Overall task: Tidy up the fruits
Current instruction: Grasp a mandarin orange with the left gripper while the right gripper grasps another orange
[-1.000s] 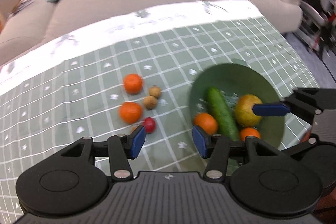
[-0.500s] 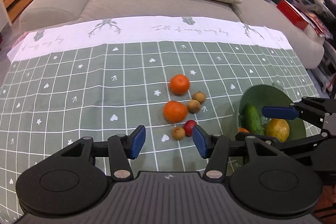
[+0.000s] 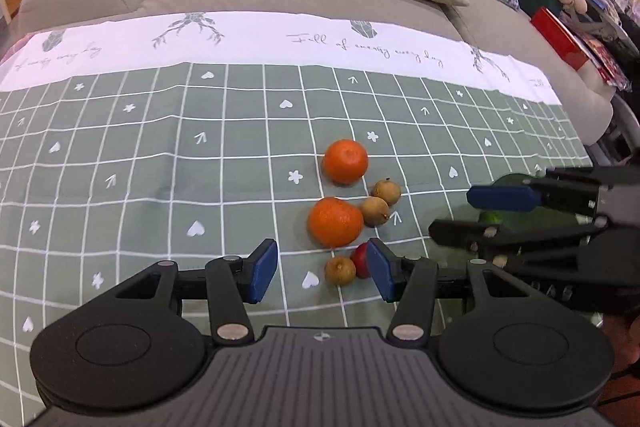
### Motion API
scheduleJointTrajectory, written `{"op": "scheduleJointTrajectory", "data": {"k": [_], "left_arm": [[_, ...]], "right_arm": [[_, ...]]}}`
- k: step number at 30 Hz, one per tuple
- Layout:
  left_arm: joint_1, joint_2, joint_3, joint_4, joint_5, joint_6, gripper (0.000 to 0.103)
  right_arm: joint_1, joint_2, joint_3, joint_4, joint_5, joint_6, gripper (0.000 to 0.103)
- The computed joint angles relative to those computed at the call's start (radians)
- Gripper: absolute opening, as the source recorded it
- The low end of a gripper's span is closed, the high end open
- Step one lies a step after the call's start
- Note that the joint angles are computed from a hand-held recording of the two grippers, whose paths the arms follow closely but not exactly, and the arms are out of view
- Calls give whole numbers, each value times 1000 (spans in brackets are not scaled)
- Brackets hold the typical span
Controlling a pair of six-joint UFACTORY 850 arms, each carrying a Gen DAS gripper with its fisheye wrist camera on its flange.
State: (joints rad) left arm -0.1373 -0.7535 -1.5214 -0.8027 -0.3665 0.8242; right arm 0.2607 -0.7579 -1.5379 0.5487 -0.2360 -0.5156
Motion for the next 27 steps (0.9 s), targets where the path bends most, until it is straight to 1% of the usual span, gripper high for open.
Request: {"op": "scheduleJointTrajectory", "data": {"k": [3,6,13,17,18,22,23,24,25,27], "left_arm": [[-7,-32,-25,-14,-2,20,60],[-13,-70,-63,0,-14,8,61],[-28,-162,-176,130,-68,-142,60],[-36,-200,-227,206,-85,-222,61],[-35,-210,-240,212,-94,-236,62],[-24,-234,-275,168,-135,-212,61],[-23,-238,-280,159,-143,-203,60],[-19,-241,-285,140,-155,-185,56],[-16,-243,-287,114,-166,-164,50],[-14,-243,-287,99,-171,-158,49]], "right_arm": [[-9,-31,-42,-49,-19,52,41],[-16,-60,-81,-83,-40,88,41],[-28,-109,-140,-48,-70,82,41],[-34,-130,-166,-25,-87,65,41],[-35,-135,-172,-16,-90,59,41],[-38,-158,-202,-14,-97,69,41],[-39,-165,-212,-18,-100,78,41],[-40,-173,-224,-21,-104,81,41],[-40,-182,-235,-20,-111,80,41],[-39,-199,-261,-22,-124,82,41]]}}
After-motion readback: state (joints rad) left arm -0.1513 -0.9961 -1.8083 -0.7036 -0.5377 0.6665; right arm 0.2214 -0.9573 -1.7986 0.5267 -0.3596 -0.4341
